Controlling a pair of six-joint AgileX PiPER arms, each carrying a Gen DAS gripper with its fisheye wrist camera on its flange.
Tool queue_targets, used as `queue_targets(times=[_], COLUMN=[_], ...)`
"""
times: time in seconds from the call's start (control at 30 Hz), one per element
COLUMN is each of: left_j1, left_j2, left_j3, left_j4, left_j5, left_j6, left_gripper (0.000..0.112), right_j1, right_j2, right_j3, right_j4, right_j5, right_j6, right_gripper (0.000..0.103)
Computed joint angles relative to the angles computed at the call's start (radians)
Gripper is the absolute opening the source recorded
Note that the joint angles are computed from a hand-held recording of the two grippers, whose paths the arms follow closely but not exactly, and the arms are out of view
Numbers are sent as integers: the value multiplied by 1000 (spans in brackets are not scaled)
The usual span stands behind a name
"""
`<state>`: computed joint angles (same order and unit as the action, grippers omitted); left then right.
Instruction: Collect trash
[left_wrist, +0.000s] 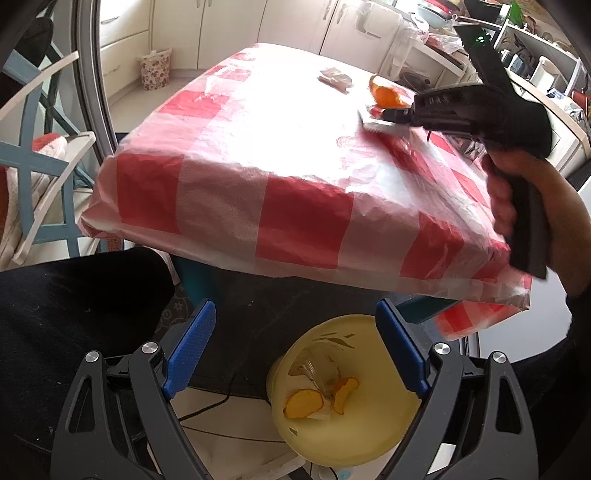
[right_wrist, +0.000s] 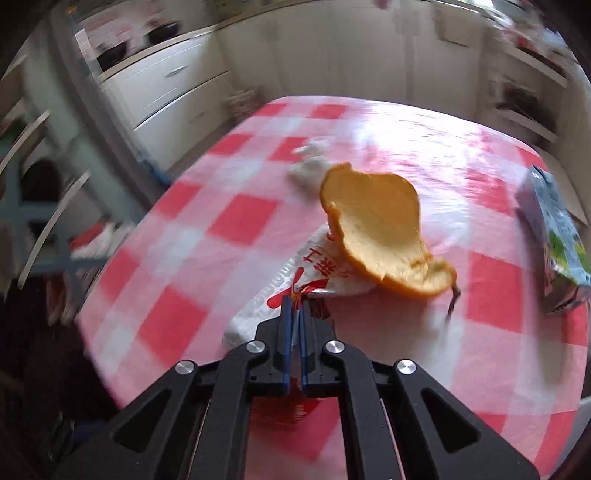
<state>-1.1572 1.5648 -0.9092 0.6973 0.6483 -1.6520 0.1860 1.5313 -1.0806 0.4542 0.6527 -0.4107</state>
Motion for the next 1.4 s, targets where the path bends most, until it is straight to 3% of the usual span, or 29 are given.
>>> queue_targets(times=[0.13, 0.17, 0.2, 0.27, 0.37, 0.53, 0.77, 0.87, 1.0, 1.07, 1.13, 1.23, 1.3, 1.4], left_j1=[-21, -31, -38, -53, -60, -34, 100, 149, 190, 203, 210, 233, 256, 297], left_j2=[-23, -30, -31, -35, -36, -10, 134, 207, 276, 285, 290, 282, 271, 245], left_j3=[11, 12, 11, 9, -6, -72, -256, -338, -411, -418, -424, -415, -401, -374], left_j4=[72, 96, 111, 138, 149, 178, 159, 97, 71, 80, 81, 56, 22, -80], left_j5=[23, 37, 48, 72, 109, 127, 42, 24, 8, -10, -16, -40, -64, -122], left_j6=[-81, -105, -120, -142, -136, -75, 119, 220, 304, 318, 349, 390, 428, 529], left_gripper=[84, 84, 84, 84, 84, 84, 85, 85, 85, 77, 50, 20, 10, 4], right_j1=[48, 53, 50, 61, 49, -50, -103, -195, -312, -269, -193, -102, -72, -48], right_j2=[-26, -38, -52, -77, -137, -250, -244, -269, -195, -132, -86, -8, 33, 49], right_j3=[41, 60, 75, 81, 85, 110, 86, 75, 50, 30, 18, -16, -41, -50], right_j4=[102, 133, 186, 182, 140, 43, -103, 1, 245, 241, 201, 128, 144, 159], right_j5=[121, 135, 166, 209, 249, 234, 79, 45, 114, 116, 75, 40, 30, -5], right_j6=[-146, -180, -228, -225, -227, -172, 5, -50, -211, -181, -150, -64, -62, -84], right_gripper=[7, 16, 45, 64, 64, 64, 70, 76, 77, 77, 77, 77, 77, 77])
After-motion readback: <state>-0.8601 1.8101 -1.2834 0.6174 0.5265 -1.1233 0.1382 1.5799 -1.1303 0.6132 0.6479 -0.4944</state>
